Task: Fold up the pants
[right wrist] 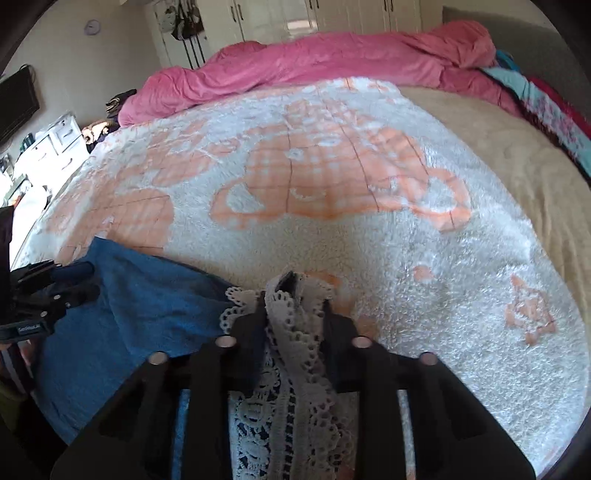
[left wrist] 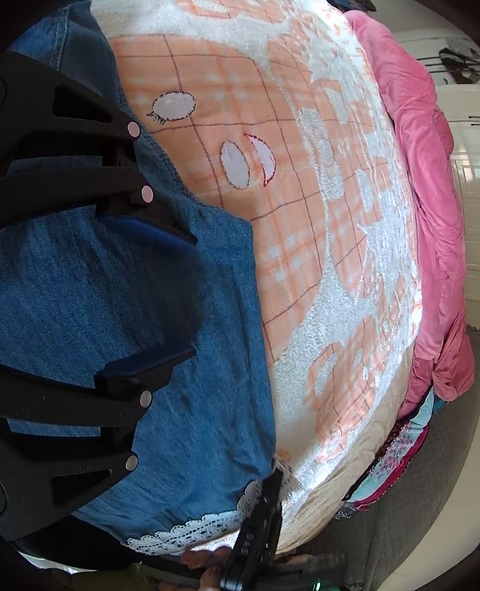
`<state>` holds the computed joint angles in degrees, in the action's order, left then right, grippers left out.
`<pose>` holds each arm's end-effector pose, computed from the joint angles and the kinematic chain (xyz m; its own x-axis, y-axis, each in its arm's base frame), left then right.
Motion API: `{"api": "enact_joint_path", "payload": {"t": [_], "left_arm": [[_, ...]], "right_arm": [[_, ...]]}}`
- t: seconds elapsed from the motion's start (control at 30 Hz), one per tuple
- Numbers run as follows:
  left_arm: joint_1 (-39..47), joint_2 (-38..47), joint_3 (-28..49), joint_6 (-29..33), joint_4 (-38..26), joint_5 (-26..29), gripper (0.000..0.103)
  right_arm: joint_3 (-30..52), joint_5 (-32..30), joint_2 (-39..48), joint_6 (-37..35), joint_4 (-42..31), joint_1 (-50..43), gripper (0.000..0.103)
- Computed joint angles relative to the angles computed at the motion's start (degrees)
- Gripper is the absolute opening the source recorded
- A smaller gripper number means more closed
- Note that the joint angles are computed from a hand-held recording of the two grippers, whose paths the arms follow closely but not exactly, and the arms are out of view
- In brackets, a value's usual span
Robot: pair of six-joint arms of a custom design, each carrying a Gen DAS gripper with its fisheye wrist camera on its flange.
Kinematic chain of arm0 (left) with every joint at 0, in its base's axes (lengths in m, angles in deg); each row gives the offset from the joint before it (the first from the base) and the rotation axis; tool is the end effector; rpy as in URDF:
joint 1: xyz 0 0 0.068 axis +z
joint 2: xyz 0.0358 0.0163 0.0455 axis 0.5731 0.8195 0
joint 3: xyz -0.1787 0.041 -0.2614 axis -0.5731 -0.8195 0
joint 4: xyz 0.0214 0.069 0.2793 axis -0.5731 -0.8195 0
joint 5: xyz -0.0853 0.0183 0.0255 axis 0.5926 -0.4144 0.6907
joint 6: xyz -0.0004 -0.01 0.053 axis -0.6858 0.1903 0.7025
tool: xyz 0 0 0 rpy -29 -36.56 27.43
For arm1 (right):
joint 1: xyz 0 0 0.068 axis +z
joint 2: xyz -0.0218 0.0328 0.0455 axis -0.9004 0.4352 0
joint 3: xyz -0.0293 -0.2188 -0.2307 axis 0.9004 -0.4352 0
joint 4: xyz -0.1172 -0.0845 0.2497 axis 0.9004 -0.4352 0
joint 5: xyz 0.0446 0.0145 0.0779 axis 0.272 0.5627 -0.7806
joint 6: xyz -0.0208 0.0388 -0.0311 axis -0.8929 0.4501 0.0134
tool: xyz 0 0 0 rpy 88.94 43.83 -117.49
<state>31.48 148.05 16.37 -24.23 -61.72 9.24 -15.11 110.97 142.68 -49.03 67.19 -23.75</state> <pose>0.3015 -0.0323 0.1638 -0.6960 0.4011 -0.5956 0.5676 0.8154 -0.1142 0.2561 0.2007 0.1568 -0.7334 0.0865 -0.6742 0.0071 0.9928 0.1197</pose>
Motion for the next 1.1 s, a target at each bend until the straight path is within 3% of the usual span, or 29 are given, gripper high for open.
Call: {"api": "enact_joint_path", "payload": {"t": [0.1,0.2,0.3,0.4,0.5,0.57,0.63,0.7,0.87,1.1], "left_arm": [[0.1,0.2,0.1,-0.3,0.2,0.0,0.045],[0.2,0.9,0.3,-0.8,0.4,0.2,0.046],[0.1,1.1,0.3,-0.9,0.5,-0.2,0.046],[0.0,1.4,0.5,-0.8,0.3,-0.2,0.047],[-0.3,1.5,0.6,-0.8,0.2,-0.1,0.050],[-0.4,1.4,0.6,-0.4,0.1,0.2,0.055],[-0.1,0.6,0.3,-0.2,-0.1,0.5,0.060],[0.8,-0.5,0.3,-0.3,-0.5,1.4,0.060],[4.2,-4.7,1.1,-0.9,-2.9,4.7,0.061],[10.3,-13.3,-1.4,-2.3,-5.5,8.6,0.065]], "right_arm": [[-0.6,7.4,-3.4,-3.7,-0.4,3.0,0.019],[0.3,2.8,-2.5,-2.2,-1.2,-1.6,0.019],[3.3,1.3,4.1,-3.1,-2.7,-3.3,0.020],[2.7,-0.6,4.7,-2.6,-0.6,-4.5,0.021],[0.9,-2.9,3.3,-1.3,1.3,-5.7,0.024],[-0.4,-2.8,1.7,-0.5,2.1,-5.6,0.033],[-2.5,-1.7,-2.1,2.5,2.2,-4.4,0.045],[-6.0,0.5,-7.6,5.8,2.2,-2.3,0.049],[-15.9,5.3,-20.0,18.5,0.8,8.0,0.050],[-19.9,10.6,-21.0,33.3,-3.1,23.0,0.051]]}}
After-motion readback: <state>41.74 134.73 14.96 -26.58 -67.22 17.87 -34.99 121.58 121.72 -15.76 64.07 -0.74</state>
